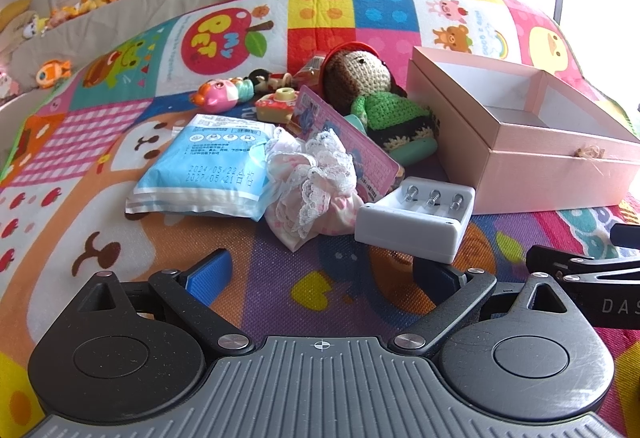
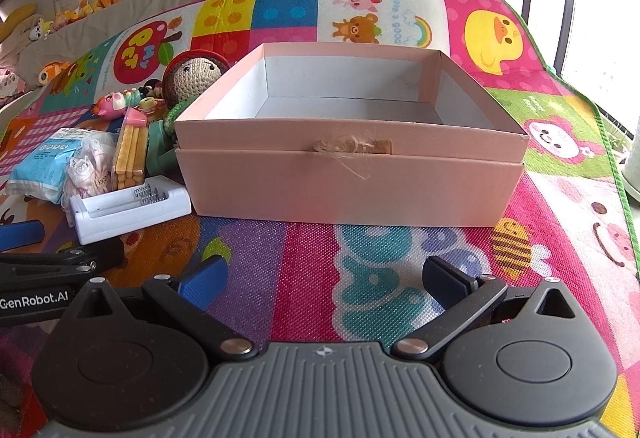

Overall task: Organize objects
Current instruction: 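Grasp the blue wet-wipe packet with the left gripper, then grasp the white lace hair tie with the right gripper while the left gripper lifts the packet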

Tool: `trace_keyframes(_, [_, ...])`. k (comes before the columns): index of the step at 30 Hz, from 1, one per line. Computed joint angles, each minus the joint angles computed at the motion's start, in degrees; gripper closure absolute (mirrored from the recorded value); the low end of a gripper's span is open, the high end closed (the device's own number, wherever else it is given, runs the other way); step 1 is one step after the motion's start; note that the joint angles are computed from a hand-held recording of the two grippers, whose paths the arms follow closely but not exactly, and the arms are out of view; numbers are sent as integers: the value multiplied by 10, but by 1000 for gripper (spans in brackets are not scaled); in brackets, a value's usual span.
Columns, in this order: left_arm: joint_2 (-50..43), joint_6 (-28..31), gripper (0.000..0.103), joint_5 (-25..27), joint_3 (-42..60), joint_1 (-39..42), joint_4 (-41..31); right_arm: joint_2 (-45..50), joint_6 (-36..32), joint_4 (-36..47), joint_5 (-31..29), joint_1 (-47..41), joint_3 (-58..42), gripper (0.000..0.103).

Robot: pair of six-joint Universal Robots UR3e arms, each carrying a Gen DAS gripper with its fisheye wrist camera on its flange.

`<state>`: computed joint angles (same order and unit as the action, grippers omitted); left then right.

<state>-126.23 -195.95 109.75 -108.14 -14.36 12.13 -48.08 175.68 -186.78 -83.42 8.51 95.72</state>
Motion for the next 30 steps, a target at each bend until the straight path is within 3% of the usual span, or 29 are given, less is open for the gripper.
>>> trace_keyframes(6, [37,19,3,-38,-38,14,-11,-42,-46,9,47,-25,52,0])
trace_keyframes(14, [34,20,3,-35,-40,9,-5,-46,-72,15,72,-37,58,0])
trace_keyframes(16, [50,21,5,-54,-48,20,-16,-45,-74,23,72,-36,51,0])
trace_keyframes(19, [90,4,19,-95,-103,48,35,-46,-75,22,73,-37,53,0])
trace_keyframes(23, [99,36,22,-10,-96,42,98,-46,-75,23,73,-37,52,0])
trace_keyframes(25, [93,55,22,-3,-63,60,77,-46,-75,23,73,-37,52,0])
trace_keyframes(30, [33,65,21,-37,65,118,-77,-46,-75,23,73,-37,52,0])
